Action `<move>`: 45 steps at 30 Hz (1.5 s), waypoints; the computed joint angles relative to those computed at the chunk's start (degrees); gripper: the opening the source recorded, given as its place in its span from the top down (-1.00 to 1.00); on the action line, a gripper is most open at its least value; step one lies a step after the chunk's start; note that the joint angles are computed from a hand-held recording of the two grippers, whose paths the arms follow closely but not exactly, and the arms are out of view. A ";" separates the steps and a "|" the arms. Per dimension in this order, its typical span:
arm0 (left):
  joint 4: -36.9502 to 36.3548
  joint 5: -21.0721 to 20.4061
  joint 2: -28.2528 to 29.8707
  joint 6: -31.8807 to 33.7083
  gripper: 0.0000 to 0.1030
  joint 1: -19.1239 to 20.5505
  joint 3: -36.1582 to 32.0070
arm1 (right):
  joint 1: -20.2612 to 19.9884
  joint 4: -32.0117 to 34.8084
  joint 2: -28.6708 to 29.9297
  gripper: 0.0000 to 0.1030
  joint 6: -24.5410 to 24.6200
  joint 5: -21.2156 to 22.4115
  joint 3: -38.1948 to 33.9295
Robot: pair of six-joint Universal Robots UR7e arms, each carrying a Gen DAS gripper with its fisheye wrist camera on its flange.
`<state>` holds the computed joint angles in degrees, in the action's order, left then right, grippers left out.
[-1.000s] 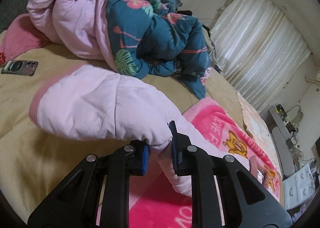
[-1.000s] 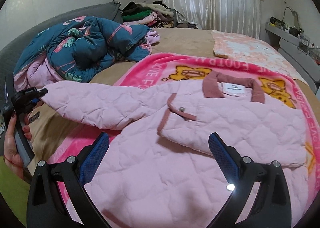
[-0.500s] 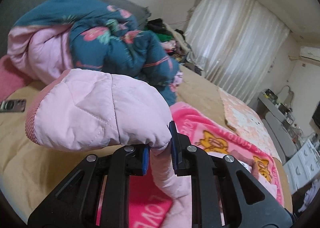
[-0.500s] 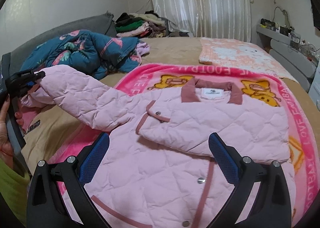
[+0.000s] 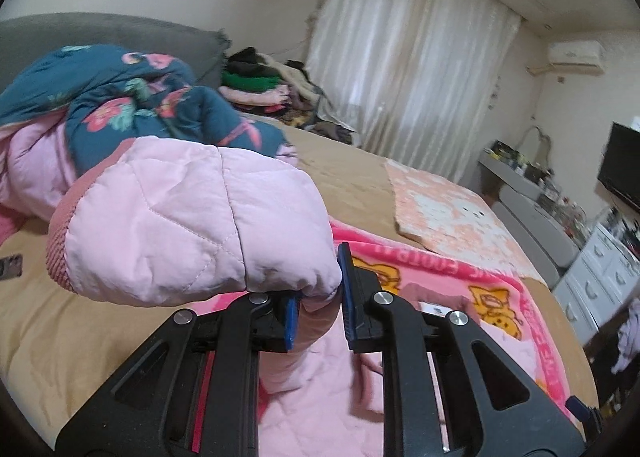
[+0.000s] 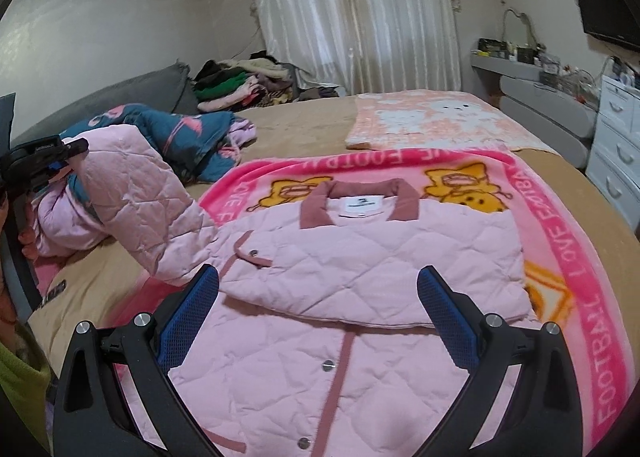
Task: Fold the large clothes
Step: 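Lift the sleeve with the left gripper and carry it across the jacket front, then lay the sleeve on the jacket front and open the left gripper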
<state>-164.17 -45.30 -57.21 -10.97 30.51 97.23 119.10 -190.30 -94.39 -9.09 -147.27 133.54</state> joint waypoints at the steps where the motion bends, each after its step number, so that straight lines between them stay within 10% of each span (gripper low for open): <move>1: 0.18 0.08 0.64 0.42 0.81 -0.40 -0.44 | -0.09 -0.24 -0.58 -0.92 -0.04 -0.15 0.36; 17: 3.80 -3.93 9.56 3.25 0.81 -4.50 -5.08 | -7.94 2.30 -14.48 -0.92 2.52 4.21 6.74; 34: 12.19 -8.74 21.16 2.51 0.80 -8.06 -7.67 | -29.58 12.26 -36.09 -0.92 4.34 17.36 12.84; 45: 14.81 -5.57 25.13 4.81 0.65 -10.70 -6.44 | -28.75 13.59 -37.54 -0.92 4.98 14.36 12.50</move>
